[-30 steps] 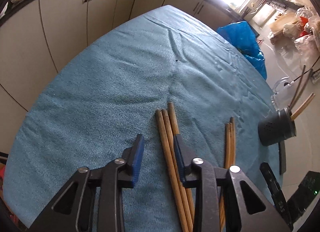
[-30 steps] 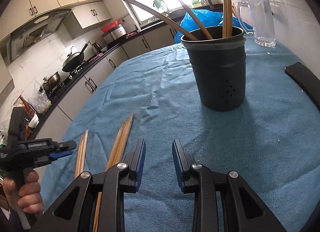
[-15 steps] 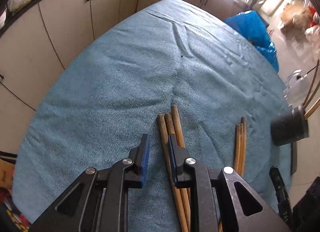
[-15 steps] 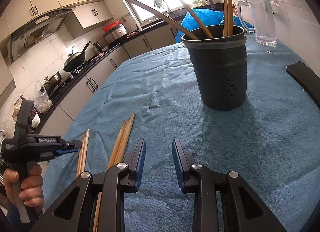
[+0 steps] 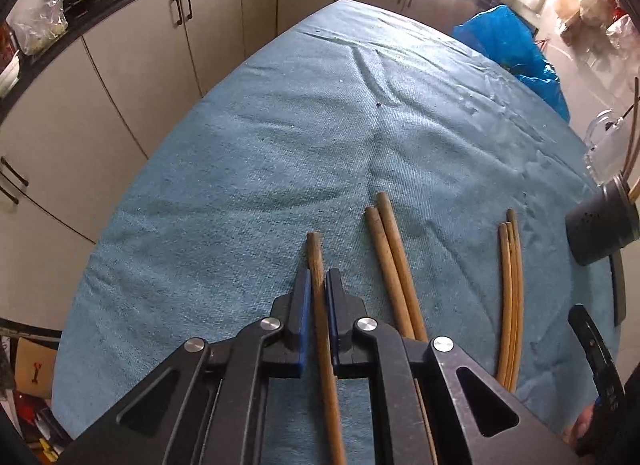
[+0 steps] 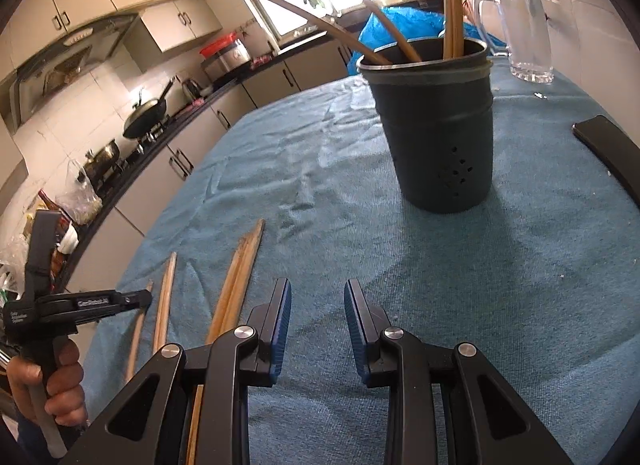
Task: Organize utensils
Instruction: 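Close the left tool on a chopstick while the right tool grasps another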
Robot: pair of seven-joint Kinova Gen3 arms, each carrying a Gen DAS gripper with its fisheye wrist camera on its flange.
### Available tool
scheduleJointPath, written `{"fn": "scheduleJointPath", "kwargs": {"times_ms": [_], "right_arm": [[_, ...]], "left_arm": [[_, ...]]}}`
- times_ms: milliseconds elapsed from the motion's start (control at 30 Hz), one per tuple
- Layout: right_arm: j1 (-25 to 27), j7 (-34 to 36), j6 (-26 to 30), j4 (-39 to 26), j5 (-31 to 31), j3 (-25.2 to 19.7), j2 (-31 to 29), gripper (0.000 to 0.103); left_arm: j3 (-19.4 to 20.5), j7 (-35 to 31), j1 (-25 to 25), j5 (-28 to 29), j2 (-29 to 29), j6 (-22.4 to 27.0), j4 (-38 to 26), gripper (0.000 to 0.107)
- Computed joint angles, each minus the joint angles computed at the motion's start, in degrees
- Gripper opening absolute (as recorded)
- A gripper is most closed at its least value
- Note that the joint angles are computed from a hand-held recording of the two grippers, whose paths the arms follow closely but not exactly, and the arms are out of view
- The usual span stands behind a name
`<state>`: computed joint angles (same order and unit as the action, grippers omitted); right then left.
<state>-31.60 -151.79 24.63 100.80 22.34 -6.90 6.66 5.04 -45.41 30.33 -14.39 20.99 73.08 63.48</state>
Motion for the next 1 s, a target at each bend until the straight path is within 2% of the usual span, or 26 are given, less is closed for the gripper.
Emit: {"fn": "scheduleJointPath", "kwargs": {"times_ms": [167,200,267,300,367,467,767,1000], "right_arm": [[12.15,11.65,5.42,-6.50,-10.84,-12.08,3.01,0.030],[14.21,13.98,6.93,-8.29,-13.11,-13.90,3.95,0.030],[15.63,18.36,10.58,-12.72,-17.77,-14.72,6.60,0.030],[15.25,20.08,12.21,-14.74,-20.10,-13.71,7.78,0.030],[12.04,23.13,14.82,-18.65,-24.44,-8.99,10.00,0.029],[6.64,25.33,19.30,-24.51,-27.34,-1.94,13.11,0.027],[0.60,22.75,32.78,-39.63,-21.26,2.11,21.38,0.018],[-3.90,23.95,48.02,-53.78,-15.26,4.26,27.84,0.014]], "left_arm": [[0.14,-0.61,0.21,-0.49,-0.47,-1.63,1.24,0.008],[0.10,-0.60,0.46,-0.92,-0.74,-1.87,1.71,0.008],[0.22,-0.52,0.63,-1.17,-1.33,-2.45,2.53,0.008],[0.35,-0.78,0.37,-0.92,-1.58,-2.87,2.90,0.008],[0.57,-1.44,-0.32,-0.30,-1.97,-3.43,3.48,0.008],[0.81,-2.28,-1.05,0.42,-2.48,-4.22,4.25,0.008],[1.04,-3.11,-1.85,1.30,-3.06,-5.55,5.32,0.008],[0.97,-3.06,-1.60,0.90,-2.54,-4.41,4.24,0.008]]}}
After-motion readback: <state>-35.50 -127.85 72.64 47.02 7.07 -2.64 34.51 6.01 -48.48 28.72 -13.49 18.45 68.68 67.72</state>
